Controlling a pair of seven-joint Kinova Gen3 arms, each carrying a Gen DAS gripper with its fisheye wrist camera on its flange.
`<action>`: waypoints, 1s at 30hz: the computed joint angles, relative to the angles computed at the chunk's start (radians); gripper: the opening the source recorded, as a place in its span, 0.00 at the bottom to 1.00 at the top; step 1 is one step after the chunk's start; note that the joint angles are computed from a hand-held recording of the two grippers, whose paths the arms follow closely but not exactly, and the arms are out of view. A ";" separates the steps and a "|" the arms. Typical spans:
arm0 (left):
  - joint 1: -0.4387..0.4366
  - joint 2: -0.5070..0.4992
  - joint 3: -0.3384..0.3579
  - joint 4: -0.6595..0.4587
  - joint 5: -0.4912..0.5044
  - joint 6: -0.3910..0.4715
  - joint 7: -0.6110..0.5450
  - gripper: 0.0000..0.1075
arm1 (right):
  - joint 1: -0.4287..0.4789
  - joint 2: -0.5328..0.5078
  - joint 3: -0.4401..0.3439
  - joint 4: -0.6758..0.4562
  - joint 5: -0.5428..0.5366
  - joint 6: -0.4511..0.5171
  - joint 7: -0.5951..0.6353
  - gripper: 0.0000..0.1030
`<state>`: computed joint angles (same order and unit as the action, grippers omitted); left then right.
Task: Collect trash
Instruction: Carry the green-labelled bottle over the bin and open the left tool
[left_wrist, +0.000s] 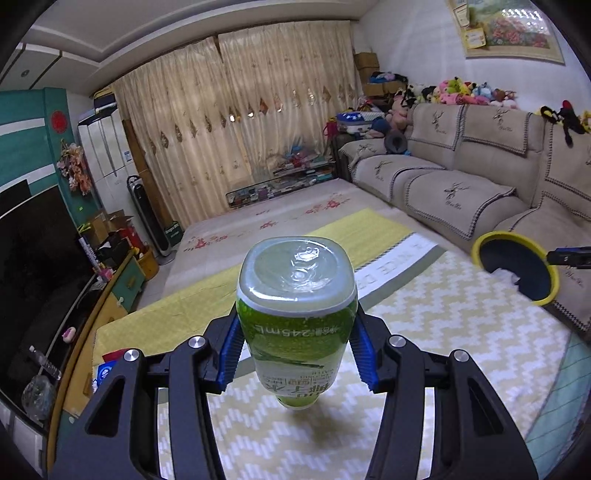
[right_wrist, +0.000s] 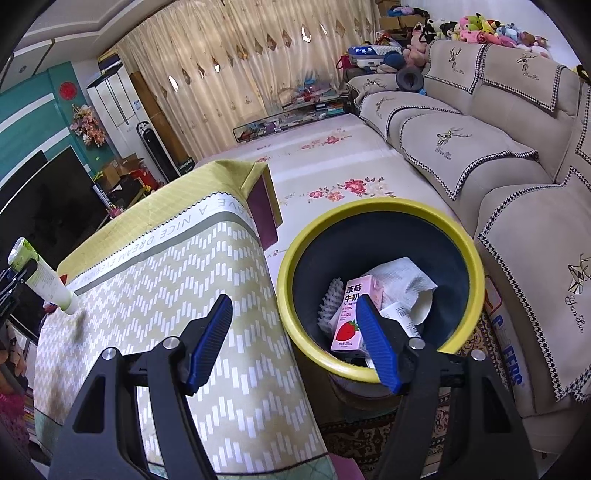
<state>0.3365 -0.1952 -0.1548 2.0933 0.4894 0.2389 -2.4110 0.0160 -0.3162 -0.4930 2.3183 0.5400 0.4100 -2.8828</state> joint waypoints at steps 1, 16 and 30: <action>-0.012 -0.013 0.022 0.000 -0.013 0.010 0.020 0.48 | -0.010 -0.016 0.011 0.007 -0.009 0.002 0.007 0.64; 0.023 0.050 0.368 -0.162 -0.234 0.101 0.397 0.48 | -0.019 -0.279 0.170 0.130 -0.237 0.052 0.250 0.64; 0.385 0.549 0.410 -0.655 -0.616 0.252 0.807 0.48 | 0.007 -0.430 0.396 0.203 -0.371 0.089 0.502 0.64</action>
<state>0.7220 0.3543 0.2555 1.4385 -0.1270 0.4906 -1.6036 0.0229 -0.7464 -0.0974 2.5215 0.1686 0.4993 -2.3807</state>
